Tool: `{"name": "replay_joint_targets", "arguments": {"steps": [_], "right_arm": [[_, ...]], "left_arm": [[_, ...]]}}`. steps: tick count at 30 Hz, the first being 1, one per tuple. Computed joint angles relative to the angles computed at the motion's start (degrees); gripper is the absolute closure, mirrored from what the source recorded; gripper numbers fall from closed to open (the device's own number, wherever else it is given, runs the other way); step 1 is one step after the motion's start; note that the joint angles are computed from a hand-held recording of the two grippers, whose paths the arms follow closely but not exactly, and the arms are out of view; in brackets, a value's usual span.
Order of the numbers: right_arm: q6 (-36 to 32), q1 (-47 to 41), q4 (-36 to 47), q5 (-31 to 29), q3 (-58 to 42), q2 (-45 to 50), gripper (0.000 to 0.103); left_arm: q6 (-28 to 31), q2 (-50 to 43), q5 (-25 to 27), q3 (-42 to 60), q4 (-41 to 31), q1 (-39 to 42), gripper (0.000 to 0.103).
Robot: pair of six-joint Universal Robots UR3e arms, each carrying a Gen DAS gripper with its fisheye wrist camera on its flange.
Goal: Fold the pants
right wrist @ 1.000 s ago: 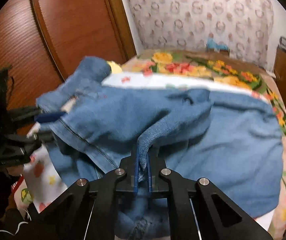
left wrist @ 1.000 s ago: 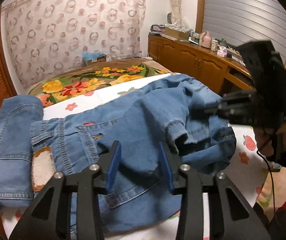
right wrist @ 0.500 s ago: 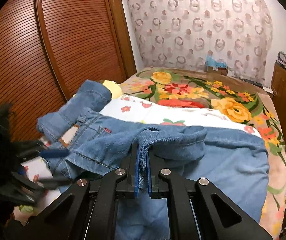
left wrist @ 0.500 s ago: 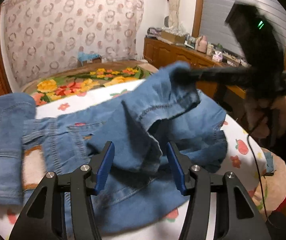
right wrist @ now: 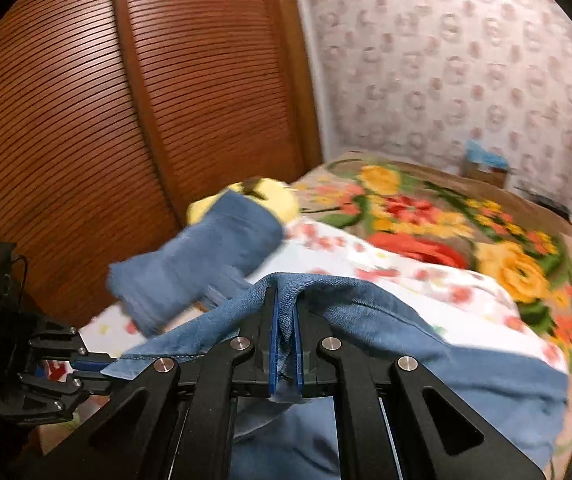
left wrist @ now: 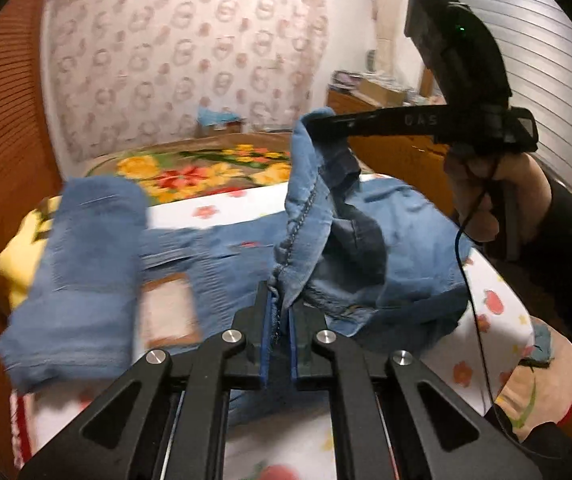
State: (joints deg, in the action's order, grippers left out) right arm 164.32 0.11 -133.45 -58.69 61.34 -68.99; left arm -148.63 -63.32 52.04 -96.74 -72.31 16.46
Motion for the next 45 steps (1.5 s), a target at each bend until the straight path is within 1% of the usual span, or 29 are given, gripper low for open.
{"name": "replay_joint_targets", "arguments": {"steps": [3,5,6,7,9,11,12,13,14,15,16,17,20,22,23,25,26,27,29,31,32,33,34,35,36,37,40,43,45], "right_arm": [[-0.06,3.98,5.33,-1.18,-11.65,8.24,0.097],[-0.03,5.98,8.01,-2.44,-16.86,12.06,0.096],[0.2,6.61,9.21,-3.21,-18.39,13.17,0.089],[0.44,6.96,9.68,-3.92,-18.79,13.56,0.086],[0.12,7.3,8.42,-5.51,-15.7,12.04,0.077],[-0.36,6.74,6.13,-6.77,-10.65,8.7,0.075],[-0.45,5.9,5.23,-6.49,-7.63,6.37,0.075],[-0.07,5.66,4.33,-6.54,-5.24,4.39,0.075],[-0.43,4.39,2.87,-5.85,-0.46,0.85,0.075],[-1.03,3.37,1.87,-5.49,3.64,-2.42,0.075],[-1.14,3.21,1.62,-5.87,5.59,-4.58,0.075],[-1.5,2.61,1.19,-6.14,8.59,-7.31,0.075],[-3.28,-0.23,0.29,-6.41,19.09,-16.57,0.075],[-4.27,-2.87,0.85,-5.68,25.82,-23.29,0.075],[-4.79,-4.19,1.77,-5.19,28.57,-26.46,0.075],[-5.54,-5.86,2.66,-5.21,33.36,-31.96,0.075],[-6.31,-7.39,4.18,-4.63,35.94,-35.68,0.075],[-7.96,-9.88,7.77,-2.95,37.84,-40.03,0.075],[-10.58,-13.13,13.25,-1.15,40.41,-45.86,0.075],[-12.73,-14.41,17.41,-1.12,43.12,-50.16,0.075],[-13.15,-14.27,18.05,-1.89,44.72,-51.73,0.075],[-12.68,-13.24,17.65,-3.36,46.46,-52.68,0.075],[-12.29,-12.2,17.53,-4.54,47.37,-52.78,0.075],[-12.07,-11.23,17.38,-5.57,48.28,-52.95,0.075],[-11.77,-9.75,16.84,-6.76,48.97,-52.47,0.075],[-11.49,-8.08,16.29,-8.26,49.2,-51.47,0.075],[-9.09,-3.81,13.63,-12.3,49.24,-48.36,0.075],[-7.35,-1.61,14.62,-13.44,47.6,-48.58,0.075],[-7.62,-2.76,16.91,-11.91,45.65,-50.05,0.075]], "left_arm": [[3.42,2.59,-0.2,-2.27,-3.66,6.72,0.095],[3.24,2.69,1.43,-4.04,-2.84,8.45,0.095],[3.5,2.54,2.12,-4.72,-2.69,8.88,0.095],[2.54,1.53,3.2,-5.02,-1.31,8.06,0.095],[0.5,1.18,5.47,-6.69,1.98,7.01,0.095],[-0.78,1.09,6.56,-7.18,3.63,6.24,0.085],[-0.85,1.51,6.06,-7.35,3.89,6.52,0.075],[-0.6,2.35,5.19,-7.7,3.91,7.0,0.068],[0.27,3.24,4.05,-8.02,3.23,8.04,0.065],[0.79,4.35,2.81,-7.98,2.3,8.69,0.059],[1.7,5.73,0.96,-8.15,1.11,9.62,0.054],[2.88,5.72,-0.41,-7.77,0.26,10.72,0.053],[2.33,5.62,-0.35,-7.9,2.26,8.56,0.053],[1.72,3.79,0.3,-7.28,3.65,6.72,0.053],[1.31,2.88,0.9,-7.4,4.84,5.74,0.053],[-0.76,-0.39,4.11,-7.56,9.25,2.44,0.053],[-1.39,-1.94,5.54,-7.83,11.41,1.19,0.053],[-2.14,-2.51,6.45,-7.83,12.2,0.19,0.053],[-2.43,-4.59,6.87,-7.74,13.28,-0.55,0.053],[-2.93,-6.6,7.58,-8.01,14.67,-1.23,0.053],[-3.2,-7.39,8.16,-8.08,15.44,-1.64,0.053],[-3.12,-7.82,8.11,-8.09,15.58,-1.74,0.059],[-2.92,-8.4,8.2,-7.83,15.4,-1.93,0.069],[-2.71,-8.73,8.14,-7.64,15.05,-1.99,0.072],[-2.39,-8.93,7.68,-7.5,14.47,-1.93,0.079],[-1.81,-8.96,7.02,-7.28,13.49,-1.82,0.081],[-0.72,-6.79,5.28,-6.93,10.81,-1.35,0.083],[0.71,-2.64,2.35,-6.19,6.91,0.59,0.083],[1.54,-0.21,1.22,-5.07,4.34,1.48,0.083]]}}
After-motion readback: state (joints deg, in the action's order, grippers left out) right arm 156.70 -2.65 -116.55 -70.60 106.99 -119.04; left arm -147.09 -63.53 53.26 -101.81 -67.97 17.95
